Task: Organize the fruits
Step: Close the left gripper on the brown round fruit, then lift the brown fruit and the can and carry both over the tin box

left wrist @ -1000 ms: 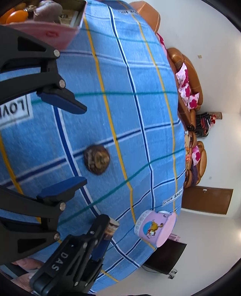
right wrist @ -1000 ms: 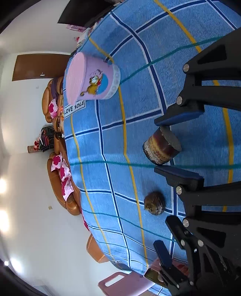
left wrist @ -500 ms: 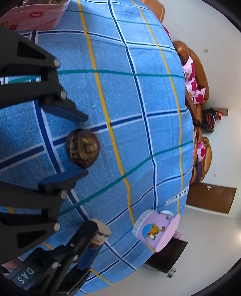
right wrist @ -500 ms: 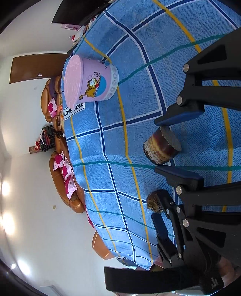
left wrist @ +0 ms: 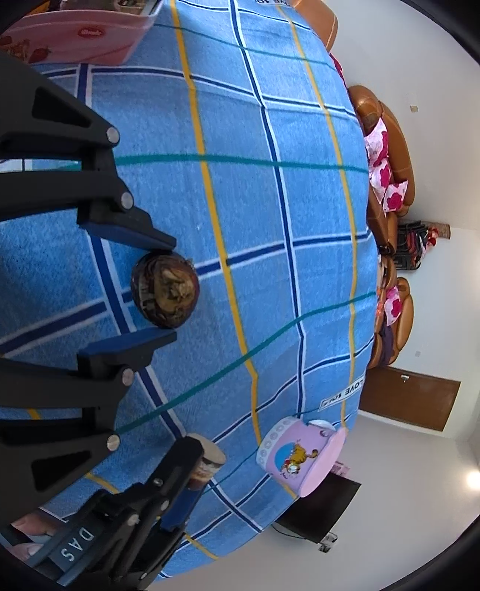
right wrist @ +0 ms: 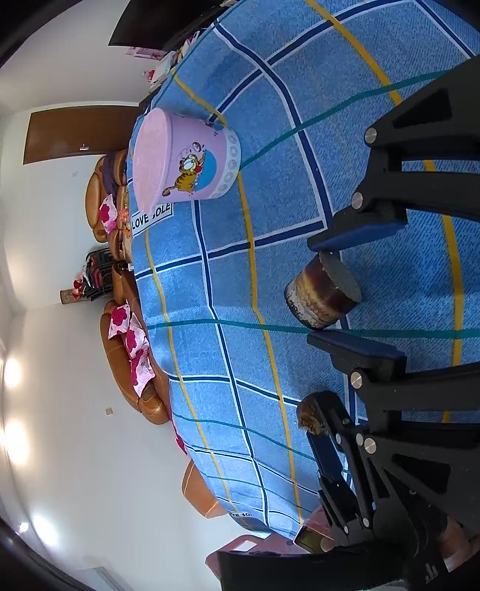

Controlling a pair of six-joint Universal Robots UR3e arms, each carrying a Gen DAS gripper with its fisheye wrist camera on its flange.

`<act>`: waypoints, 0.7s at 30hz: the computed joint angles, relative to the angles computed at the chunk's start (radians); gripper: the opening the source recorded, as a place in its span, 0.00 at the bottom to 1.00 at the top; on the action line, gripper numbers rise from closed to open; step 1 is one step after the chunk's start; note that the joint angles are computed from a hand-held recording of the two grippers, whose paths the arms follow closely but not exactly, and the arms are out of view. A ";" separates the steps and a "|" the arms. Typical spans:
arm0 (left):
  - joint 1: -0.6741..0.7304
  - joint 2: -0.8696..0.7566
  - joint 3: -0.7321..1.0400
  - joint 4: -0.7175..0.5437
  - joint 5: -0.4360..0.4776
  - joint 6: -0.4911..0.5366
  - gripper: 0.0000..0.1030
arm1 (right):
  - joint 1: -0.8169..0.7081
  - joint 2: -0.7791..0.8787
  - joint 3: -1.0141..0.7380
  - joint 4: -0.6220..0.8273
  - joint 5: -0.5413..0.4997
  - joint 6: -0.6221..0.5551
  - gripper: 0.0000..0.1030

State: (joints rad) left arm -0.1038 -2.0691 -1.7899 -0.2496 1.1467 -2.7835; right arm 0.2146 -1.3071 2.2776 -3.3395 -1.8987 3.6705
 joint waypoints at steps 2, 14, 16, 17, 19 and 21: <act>0.011 0.010 -0.019 0.013 -0.004 -0.002 0.43 | 0.005 0.000 0.004 -0.011 -0.003 -0.006 0.45; 0.048 0.063 -0.132 0.157 -0.016 -0.017 0.43 | 0.047 0.010 0.001 -0.060 -0.053 -0.028 0.45; 0.059 0.068 -0.144 0.173 -0.023 -0.021 0.43 | 0.048 0.011 0.005 -0.075 -0.054 -0.032 0.45; 0.064 0.071 -0.149 0.181 -0.027 -0.022 0.43 | 0.049 0.013 0.006 -0.083 -0.055 -0.036 0.45; 0.071 0.075 -0.162 0.201 -0.029 -0.029 0.43 | 0.056 0.015 0.006 -0.092 -0.063 -0.040 0.45; 0.079 0.080 -0.173 0.215 -0.032 -0.034 0.43 | 0.063 0.018 0.007 -0.104 -0.071 -0.045 0.45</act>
State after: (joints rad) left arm -0.0248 -1.9895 -1.9631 -0.0341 1.1149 -2.8172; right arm 0.2777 -1.2891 2.2842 -3.4433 -1.9694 3.6259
